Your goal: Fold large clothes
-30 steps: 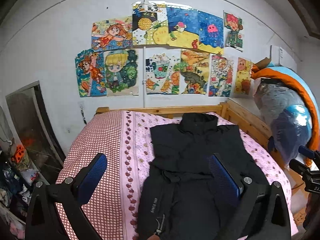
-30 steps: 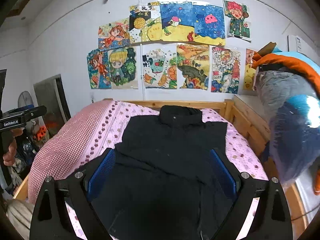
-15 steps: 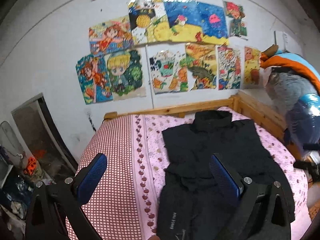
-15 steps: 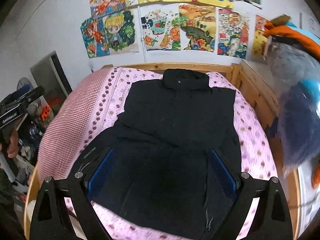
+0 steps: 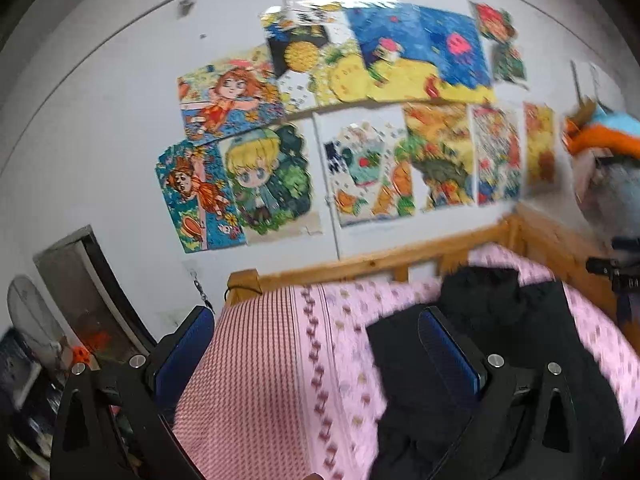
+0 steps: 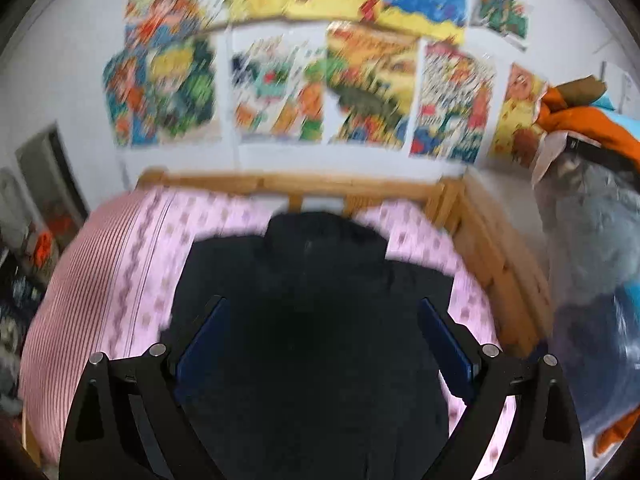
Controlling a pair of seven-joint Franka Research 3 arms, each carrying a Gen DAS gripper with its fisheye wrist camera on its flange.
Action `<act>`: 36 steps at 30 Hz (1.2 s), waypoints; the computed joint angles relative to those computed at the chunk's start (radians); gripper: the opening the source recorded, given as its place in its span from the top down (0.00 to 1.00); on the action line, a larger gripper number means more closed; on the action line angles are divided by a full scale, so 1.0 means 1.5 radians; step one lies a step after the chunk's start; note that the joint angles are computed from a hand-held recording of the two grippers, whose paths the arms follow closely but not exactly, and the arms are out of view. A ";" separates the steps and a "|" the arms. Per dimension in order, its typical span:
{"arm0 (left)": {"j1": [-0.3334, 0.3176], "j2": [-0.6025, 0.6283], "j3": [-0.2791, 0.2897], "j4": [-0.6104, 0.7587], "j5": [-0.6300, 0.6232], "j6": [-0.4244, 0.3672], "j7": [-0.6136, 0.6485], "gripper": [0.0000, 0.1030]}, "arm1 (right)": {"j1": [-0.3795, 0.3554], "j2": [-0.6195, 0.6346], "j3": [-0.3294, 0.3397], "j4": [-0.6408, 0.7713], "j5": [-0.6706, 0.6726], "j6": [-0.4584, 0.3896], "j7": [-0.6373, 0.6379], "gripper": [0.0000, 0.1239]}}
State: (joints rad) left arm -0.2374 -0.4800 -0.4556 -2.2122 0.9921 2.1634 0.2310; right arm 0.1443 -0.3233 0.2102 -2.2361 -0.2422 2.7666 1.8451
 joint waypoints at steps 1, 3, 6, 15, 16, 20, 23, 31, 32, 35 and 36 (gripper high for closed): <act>0.013 0.013 -0.006 0.008 0.018 0.001 -0.027 0.00 | -0.020 0.017 0.009 0.009 -0.024 0.033 0.022 0.26; 0.038 0.057 -0.016 0.029 0.066 0.006 -0.098 0.00 | -0.078 0.053 0.038 0.021 -0.109 0.107 0.091 0.26; 0.042 0.155 -0.004 0.084 0.118 0.026 -0.141 0.00 | -0.179 0.106 0.094 0.048 -0.302 0.185 0.249 0.26; -0.028 0.519 0.086 0.367 0.168 0.169 0.053 0.00 | -0.172 0.311 0.044 0.171 -0.267 0.195 0.193 0.26; -0.038 0.552 0.094 0.397 0.165 0.167 0.065 0.00 | -0.180 0.334 0.054 0.183 -0.229 0.198 0.148 0.26; -0.059 0.688 0.126 0.527 0.119 0.186 0.102 0.00 | -0.232 0.443 0.128 0.255 -0.106 0.197 -0.017 0.26; -0.077 0.781 0.146 0.631 0.069 0.159 0.149 0.00 | -0.243 0.517 0.159 0.318 -0.063 0.177 -0.094 0.27; -0.089 0.888 0.190 0.762 -0.041 0.176 0.229 0.20 | -0.172 0.668 0.131 0.493 -0.016 0.122 -0.192 0.68; -0.089 0.891 0.194 0.766 -0.053 0.182 0.236 0.32 | -0.162 0.675 0.121 0.501 -0.011 0.124 -0.195 0.76; -0.071 0.896 0.179 0.763 -0.111 0.222 0.298 0.82 | -0.177 0.686 0.141 0.503 0.028 0.130 -0.234 0.89; -0.067 0.890 0.177 0.750 -0.126 0.239 0.307 0.92 | -0.201 0.683 0.170 0.486 0.050 0.142 -0.258 0.90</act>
State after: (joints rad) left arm -0.3381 0.8542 -0.1900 -1.0866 0.8027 2.5215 0.6916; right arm -0.1576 0.7011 0.4659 -1.5074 -0.1676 2.9800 1.4581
